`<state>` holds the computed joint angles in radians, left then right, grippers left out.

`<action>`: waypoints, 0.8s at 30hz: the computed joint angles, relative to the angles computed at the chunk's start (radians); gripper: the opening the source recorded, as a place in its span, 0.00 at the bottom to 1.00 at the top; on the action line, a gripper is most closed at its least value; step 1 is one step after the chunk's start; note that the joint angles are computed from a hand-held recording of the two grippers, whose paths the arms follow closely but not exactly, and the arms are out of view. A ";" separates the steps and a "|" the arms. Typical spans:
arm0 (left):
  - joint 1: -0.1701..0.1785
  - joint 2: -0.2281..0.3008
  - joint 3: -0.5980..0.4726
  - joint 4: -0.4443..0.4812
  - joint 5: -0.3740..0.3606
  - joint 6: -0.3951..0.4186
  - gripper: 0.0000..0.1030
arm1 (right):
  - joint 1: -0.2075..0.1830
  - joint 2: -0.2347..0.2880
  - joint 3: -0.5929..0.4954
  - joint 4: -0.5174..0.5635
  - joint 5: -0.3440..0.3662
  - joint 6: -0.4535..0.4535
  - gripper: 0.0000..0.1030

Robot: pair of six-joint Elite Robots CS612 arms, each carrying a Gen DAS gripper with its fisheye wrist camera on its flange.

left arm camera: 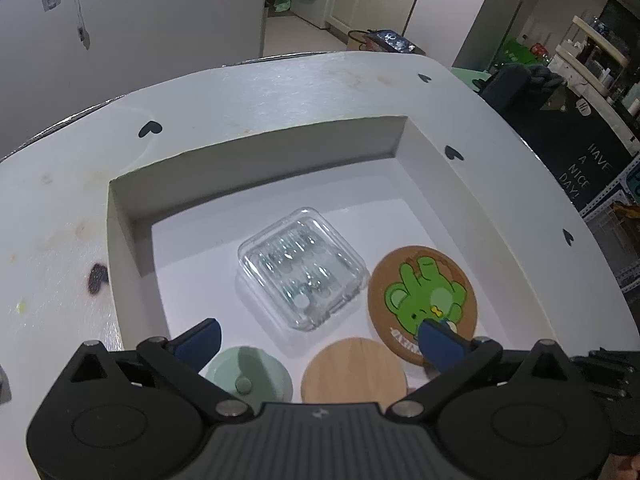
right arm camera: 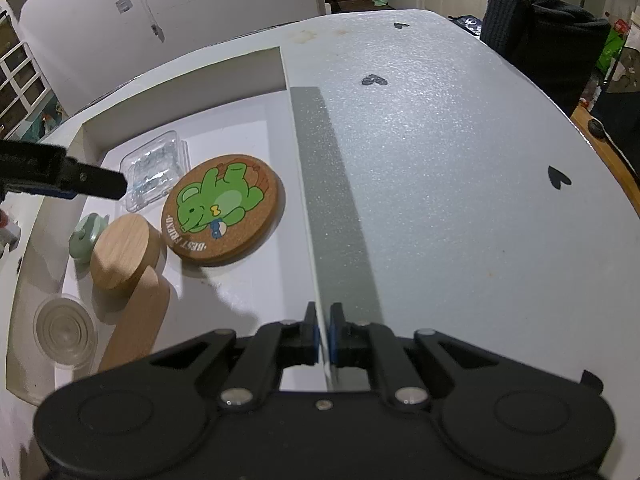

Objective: Organize rigid objects
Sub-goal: 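Carry the plastic box into the white tray and open the left tool, then move the left tool back to the white charger plug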

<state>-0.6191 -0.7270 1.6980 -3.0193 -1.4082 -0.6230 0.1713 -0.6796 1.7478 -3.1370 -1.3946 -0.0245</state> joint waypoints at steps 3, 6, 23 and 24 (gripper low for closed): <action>-0.005 -0.010 0.024 -0.038 -0.008 -0.002 1.00 | -0.001 0.000 0.001 -0.003 0.001 -0.004 0.05; -0.015 -0.023 0.051 -0.070 -0.007 -0.001 1.00 | -0.001 0.001 0.003 -0.007 0.003 -0.006 0.05; -0.079 -0.108 0.263 -0.275 0.121 -0.073 1.00 | 0.000 0.000 0.006 -0.013 0.004 -0.016 0.05; -0.082 -0.112 0.276 -0.280 0.134 -0.084 1.00 | 0.000 0.000 0.006 -0.014 0.004 -0.015 0.05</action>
